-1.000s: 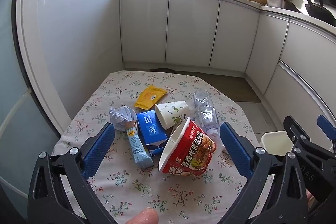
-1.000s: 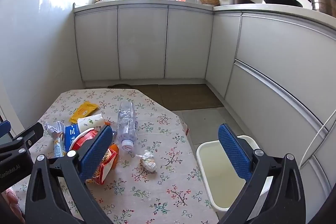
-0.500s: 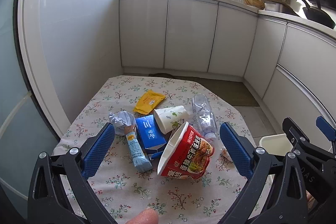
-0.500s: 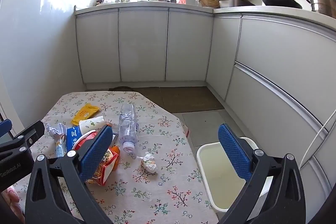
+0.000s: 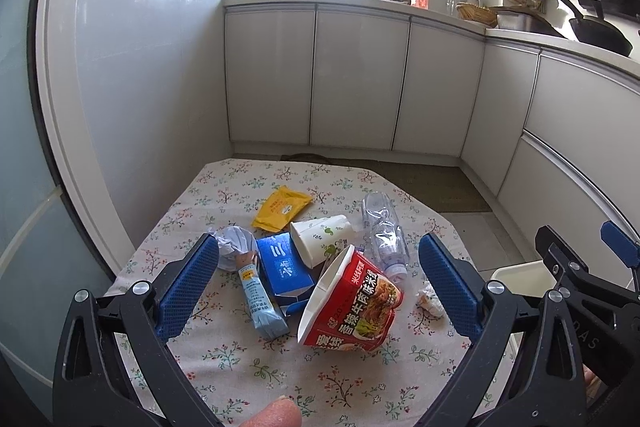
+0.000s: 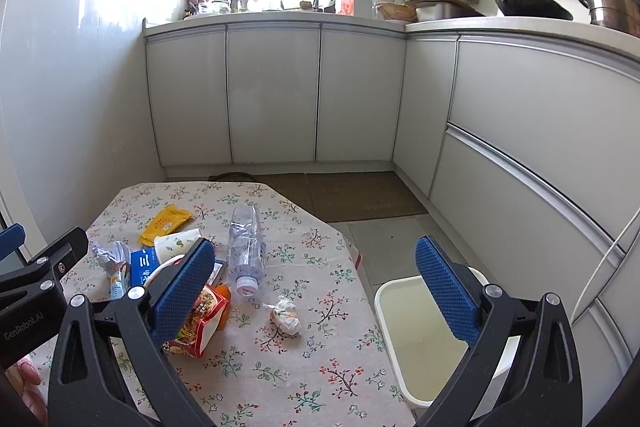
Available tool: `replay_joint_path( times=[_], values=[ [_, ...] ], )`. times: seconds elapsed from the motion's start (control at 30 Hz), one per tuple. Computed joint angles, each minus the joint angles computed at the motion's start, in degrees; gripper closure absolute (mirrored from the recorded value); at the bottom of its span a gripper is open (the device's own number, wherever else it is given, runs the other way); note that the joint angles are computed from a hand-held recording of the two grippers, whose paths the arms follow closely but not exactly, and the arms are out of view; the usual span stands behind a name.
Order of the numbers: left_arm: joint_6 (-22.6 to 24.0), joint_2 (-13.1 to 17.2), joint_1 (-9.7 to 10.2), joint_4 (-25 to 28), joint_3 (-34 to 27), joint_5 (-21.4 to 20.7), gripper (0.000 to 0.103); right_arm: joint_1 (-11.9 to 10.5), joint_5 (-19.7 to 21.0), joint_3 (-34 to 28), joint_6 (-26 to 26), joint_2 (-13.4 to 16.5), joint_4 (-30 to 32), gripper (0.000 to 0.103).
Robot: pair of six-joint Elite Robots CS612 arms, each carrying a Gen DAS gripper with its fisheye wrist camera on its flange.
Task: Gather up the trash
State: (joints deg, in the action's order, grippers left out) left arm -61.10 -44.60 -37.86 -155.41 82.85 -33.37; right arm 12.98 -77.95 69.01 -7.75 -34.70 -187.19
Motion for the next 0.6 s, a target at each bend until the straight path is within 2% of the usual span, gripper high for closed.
replay_joint_path(
  times=[0.37, 0.6],
  values=[
    [1.01, 0.50, 0.05, -0.72, -0.69, -0.01, 0.007, -0.22, -0.64, 0.17, -0.05, -0.11, 0.14, 0.005],
    [2.90, 1.00, 0.10, -3.12, -0.98, 0.28, 0.007, -0.37, -0.62, 0.26, 0.35, -0.10, -0.76, 0.005]
  ],
)
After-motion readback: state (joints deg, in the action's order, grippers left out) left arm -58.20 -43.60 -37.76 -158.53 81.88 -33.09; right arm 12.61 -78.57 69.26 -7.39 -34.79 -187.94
